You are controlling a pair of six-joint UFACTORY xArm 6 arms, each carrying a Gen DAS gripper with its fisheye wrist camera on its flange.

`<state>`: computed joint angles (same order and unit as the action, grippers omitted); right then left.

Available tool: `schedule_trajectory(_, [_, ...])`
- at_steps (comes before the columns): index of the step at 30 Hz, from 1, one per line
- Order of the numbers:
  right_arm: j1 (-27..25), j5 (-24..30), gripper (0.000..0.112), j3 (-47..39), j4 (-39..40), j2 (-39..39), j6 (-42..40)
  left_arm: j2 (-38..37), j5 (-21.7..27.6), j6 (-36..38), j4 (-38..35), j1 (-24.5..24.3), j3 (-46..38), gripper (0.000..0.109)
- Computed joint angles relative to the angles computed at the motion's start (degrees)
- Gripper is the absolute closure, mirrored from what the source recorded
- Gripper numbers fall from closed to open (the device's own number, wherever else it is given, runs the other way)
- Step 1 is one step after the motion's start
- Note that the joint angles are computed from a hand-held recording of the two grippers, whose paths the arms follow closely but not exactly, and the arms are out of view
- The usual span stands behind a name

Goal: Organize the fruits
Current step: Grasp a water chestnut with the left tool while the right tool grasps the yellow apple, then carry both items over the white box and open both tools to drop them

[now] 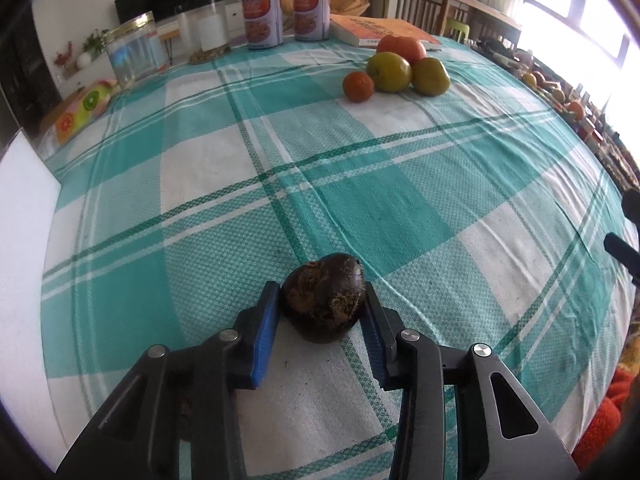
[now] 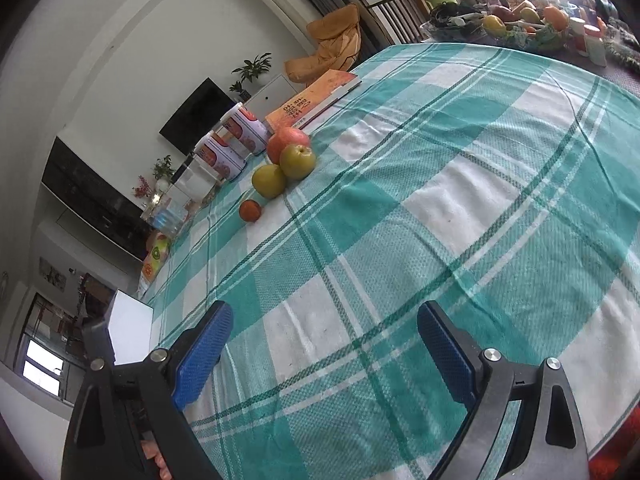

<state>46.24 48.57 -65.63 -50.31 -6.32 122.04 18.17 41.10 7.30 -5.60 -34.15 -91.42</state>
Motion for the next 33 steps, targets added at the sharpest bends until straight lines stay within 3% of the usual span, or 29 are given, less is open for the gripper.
schedule_trajectory(5, [-15.9,-13.2,0.022,-5.8,11.9,7.6,-23.2,-0.3,0.0,2.5,-5.2,0.5,0.3,0.068])
schedule_trajectory(9, [-22.9,-23.4,0.029,-12.8,23.5,17.0,-36.5,-0.6,1.5,4.8,-8.2,0.9,0.1,0.068])
schedule_trajectory(12, [-24.5,-23.9,0.029,-18.6,28.5,22.7,-43.0,-0.8,2.6,6.3,-8.8,1.0,-0.1,0.066])
schedule_trajectory(14, [-24.5,-22.5,0.041,-22.6,34.6,26.0,-50.3,-1.2,2.8,7.4,-10.1,1.2,0.1,0.058])
schedule_trajectory(15, [-24.6,-22.1,0.044,-23.4,36.0,26.8,-51.8,-1.4,2.6,7.8,-10.6,1.3,0.4,0.050])
schedule_trajectory(16, [-24.7,-22.1,0.050,-23.5,35.3,27.0,-51.2,-1.6,2.3,8.0,-10.8,1.4,0.7,0.045])
schedule_trajectory(17, [-24.9,-23.3,0.063,-22.6,33.9,26.7,-49.7,-1.9,1.9,8.1,-10.6,1.3,1.1,0.044])
schedule_trajectory(19, [-25.2,-26.5,0.063,-19.6,33.9,25.1,-47.6,-1.9,1.3,8.0,-9.8,1.1,1.3,0.044])
schedule_trajectory(24, [-24.2,-35.1,0.063,-6.9,24.1,16.5,-32.6,-1.1,0.1,8.1,-9.4,0.2,1.5,0.045])
schedule_trajectory(27, [-22.8,-38.5,0.063,-0.1,12.6,10.9,-17.9,-1.3,-3.3,5.5,-6.1,-0.6,2.8,0.066])
schedule_trajectory(31, [-17.8,-34.9,0.063,4.6,3.0,5.1,-5.9,-3.8,-3.4,6.0,-12.9,0.3,4.6,0.067])
schedule_trajectory(33, [-14.0,-31.8,0.063,5.2,0.6,3.4,-1.9,-7.9,-2.4,9.6,-20.0,1.0,7.3,0.067])
